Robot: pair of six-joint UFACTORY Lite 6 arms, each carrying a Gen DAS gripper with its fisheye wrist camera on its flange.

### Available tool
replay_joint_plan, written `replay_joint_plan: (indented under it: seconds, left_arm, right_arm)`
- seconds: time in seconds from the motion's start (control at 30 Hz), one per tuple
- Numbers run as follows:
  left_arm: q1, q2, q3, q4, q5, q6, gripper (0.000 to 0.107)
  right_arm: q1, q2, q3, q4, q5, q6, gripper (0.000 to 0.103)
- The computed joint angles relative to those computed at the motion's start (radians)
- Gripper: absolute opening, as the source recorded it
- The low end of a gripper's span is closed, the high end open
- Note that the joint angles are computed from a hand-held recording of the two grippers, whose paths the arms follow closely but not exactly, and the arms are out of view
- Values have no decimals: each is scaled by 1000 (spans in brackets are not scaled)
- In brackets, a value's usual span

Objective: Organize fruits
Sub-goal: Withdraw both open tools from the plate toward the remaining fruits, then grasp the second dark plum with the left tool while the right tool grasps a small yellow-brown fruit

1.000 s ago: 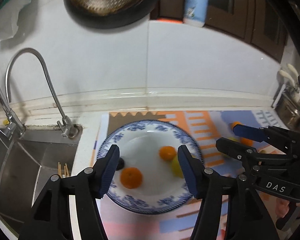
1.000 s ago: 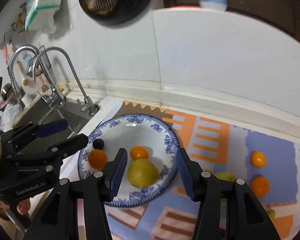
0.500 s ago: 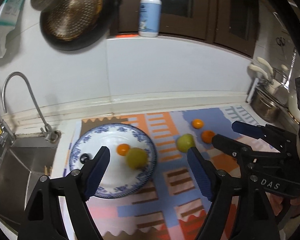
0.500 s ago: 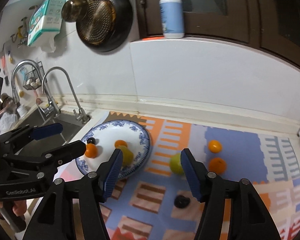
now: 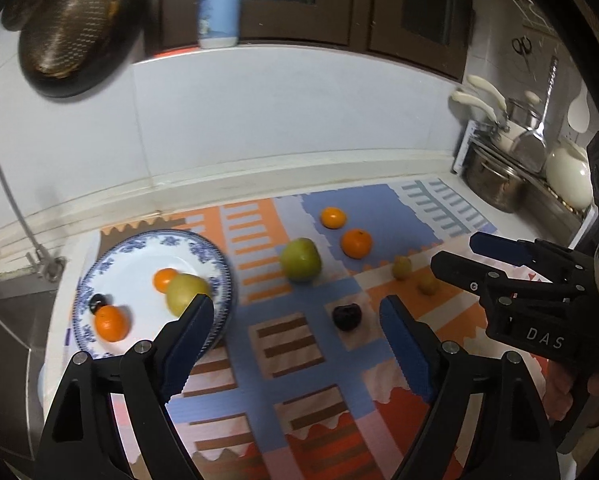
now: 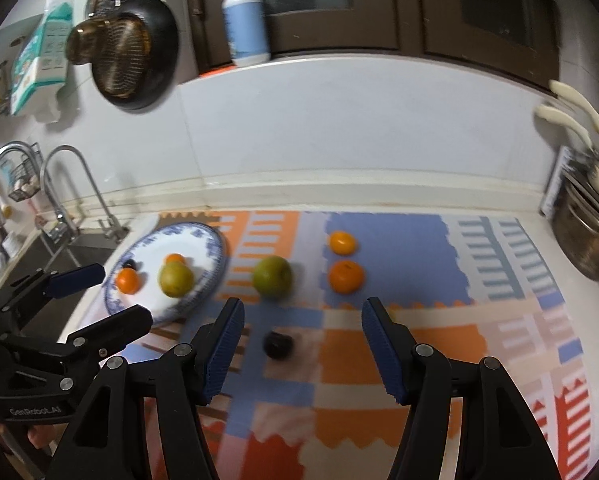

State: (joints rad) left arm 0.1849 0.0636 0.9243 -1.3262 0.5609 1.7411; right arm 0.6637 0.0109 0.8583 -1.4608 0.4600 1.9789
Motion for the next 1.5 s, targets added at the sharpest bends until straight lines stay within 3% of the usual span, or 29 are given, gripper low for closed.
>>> replay_joint_plan:
  seconds: [0.33, 0.77, 0.9, 1.1, 1.33, 1.5]
  left_arm:
    - [-131, 100, -2, -121, -77, 102, 85]
    - [-243, 290, 49, -375, -181, 390, 83]
    - [-267, 340, 81, -422, -203, 438, 76]
    - [-277, 403, 134, -360, -209, 353, 64]
    - [-278, 445, 186, -262, -192, 243, 52]
    - [-277, 474, 220, -191, -175, 173, 39]
  right_arm:
    - [-99, -32, -108, 8, -36, -5, 62]
    - [-248, 107, -128, -241, -160, 215, 62]
    - [-279, 156, -121, -379, -182, 339, 61]
    - [-319, 222, -91, -533, -201, 474, 55]
    - [-350, 285, -47, -629, -225, 550, 43]
    - [-354, 301, -39, -655, -216, 573, 40]
